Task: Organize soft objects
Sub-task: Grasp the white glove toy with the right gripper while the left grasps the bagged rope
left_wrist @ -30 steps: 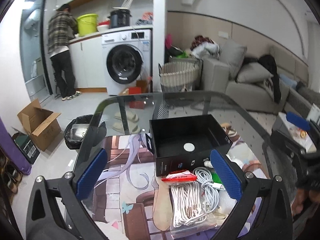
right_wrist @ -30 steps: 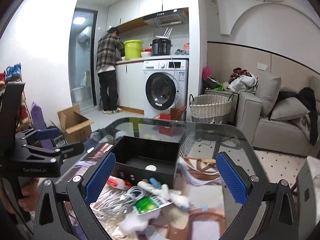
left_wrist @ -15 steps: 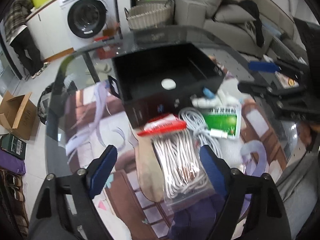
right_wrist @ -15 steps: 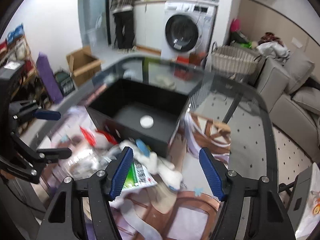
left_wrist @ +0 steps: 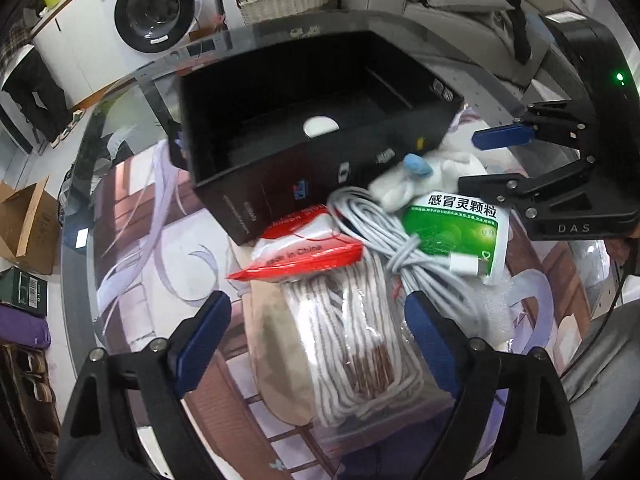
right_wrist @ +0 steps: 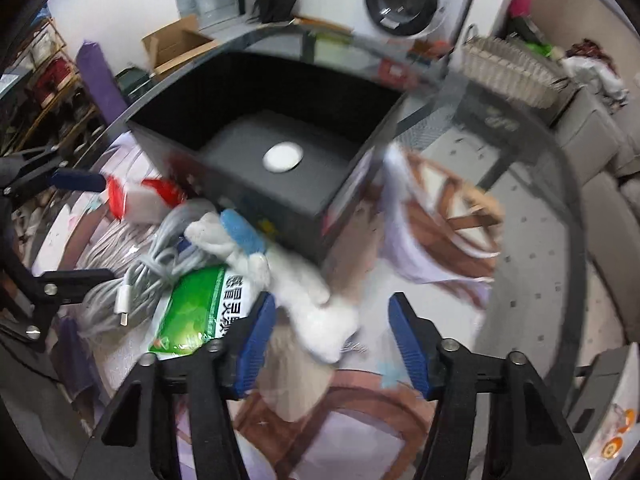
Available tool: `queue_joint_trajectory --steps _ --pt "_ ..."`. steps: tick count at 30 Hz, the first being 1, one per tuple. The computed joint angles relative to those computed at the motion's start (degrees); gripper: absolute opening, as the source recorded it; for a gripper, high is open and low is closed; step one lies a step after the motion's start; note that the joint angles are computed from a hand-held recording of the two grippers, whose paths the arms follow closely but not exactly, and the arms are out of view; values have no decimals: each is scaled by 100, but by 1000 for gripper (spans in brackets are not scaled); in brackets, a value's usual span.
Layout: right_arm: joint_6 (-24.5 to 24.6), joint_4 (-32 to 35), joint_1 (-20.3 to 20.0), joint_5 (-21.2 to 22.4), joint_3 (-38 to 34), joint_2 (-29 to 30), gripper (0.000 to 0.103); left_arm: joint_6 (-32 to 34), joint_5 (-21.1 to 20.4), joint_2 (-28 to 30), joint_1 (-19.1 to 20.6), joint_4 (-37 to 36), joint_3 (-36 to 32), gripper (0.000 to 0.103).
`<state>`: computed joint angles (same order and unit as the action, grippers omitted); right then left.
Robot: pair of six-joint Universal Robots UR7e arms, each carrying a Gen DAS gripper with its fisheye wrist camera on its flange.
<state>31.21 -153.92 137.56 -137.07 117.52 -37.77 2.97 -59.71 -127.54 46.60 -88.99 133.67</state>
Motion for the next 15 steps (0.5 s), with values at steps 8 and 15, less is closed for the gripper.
queue_joint_trajectory --steps 8,15 --pt "-279 -309 -89 428 53 190 34 72 -174 -13 32 387 -27 42" --pt "241 578 179 798 -32 -25 34 155 -145 -278 80 739 -174 40"
